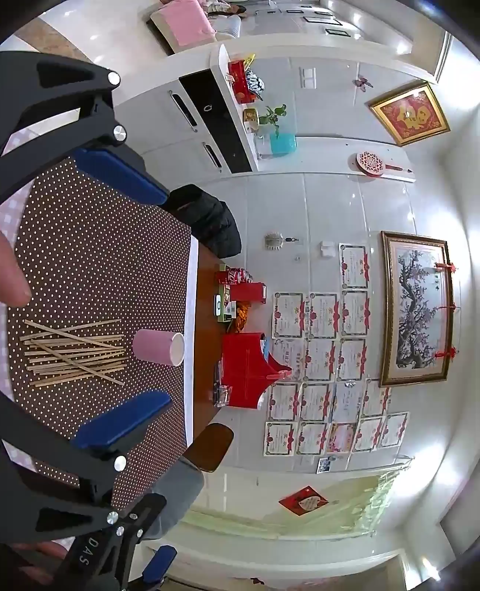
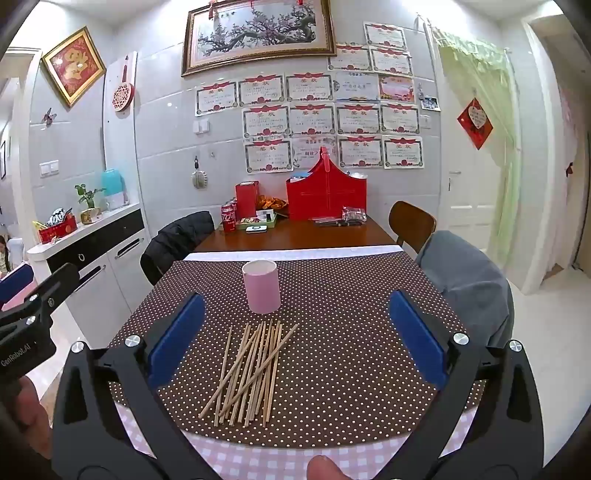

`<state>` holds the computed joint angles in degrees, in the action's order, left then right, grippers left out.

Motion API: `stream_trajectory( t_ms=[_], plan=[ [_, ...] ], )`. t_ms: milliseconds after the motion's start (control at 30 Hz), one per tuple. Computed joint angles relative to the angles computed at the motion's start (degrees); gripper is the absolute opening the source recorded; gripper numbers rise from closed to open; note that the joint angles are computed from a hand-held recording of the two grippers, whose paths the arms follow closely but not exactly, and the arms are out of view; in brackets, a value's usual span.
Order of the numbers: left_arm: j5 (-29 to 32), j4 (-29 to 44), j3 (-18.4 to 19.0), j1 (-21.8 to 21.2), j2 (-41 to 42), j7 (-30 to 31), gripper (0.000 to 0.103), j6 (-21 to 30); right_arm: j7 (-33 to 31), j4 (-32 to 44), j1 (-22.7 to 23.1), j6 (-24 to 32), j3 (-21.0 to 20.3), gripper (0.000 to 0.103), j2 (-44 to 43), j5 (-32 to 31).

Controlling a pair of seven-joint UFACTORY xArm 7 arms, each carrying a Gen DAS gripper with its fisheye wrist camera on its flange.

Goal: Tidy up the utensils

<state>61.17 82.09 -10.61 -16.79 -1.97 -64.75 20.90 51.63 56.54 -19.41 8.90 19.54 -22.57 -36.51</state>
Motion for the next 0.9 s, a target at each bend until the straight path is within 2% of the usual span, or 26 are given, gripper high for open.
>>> stream_trajectory(
  t_ms=[267, 533, 567, 700, 900],
  plan=[
    [-0.24, -0.40, -0.35, -0.04, -0.90, -0.36, 0.099, 0.47, -0.03, -0.07, 0.26, 0.05, -0.34, 0.098, -0.02, 0.06],
    [-2.22, 0.68, -0.53, 0.12, -0.45, 2.04, 0.099, 0.58, 1.11, 1.56, 0.10, 1.09, 0.32, 0.098, 0.90, -1.40],
    [-2.31, 0.76, -0.53, 0.07, -0.50, 2.19, 0.099, 0.69, 0.67, 0.34, 0.85, 0.35, -0.94, 0.098, 0.05, -1.06],
    [-1.45, 0.57, -0.67, -0.02, -0.48, 1.25, 0.099, 0.61, 0.19, 0.09, 1.19, 0.48, -1.23, 0.098, -0.58, -0.52],
    [-1.63, 0.91, -0.63, -0.32, -0.43, 1.64, 0.099, 0.79, -0.23, -0.20, 0.37, 0.21, -0.44, 0.098, -1.37, 0.22]
  ],
)
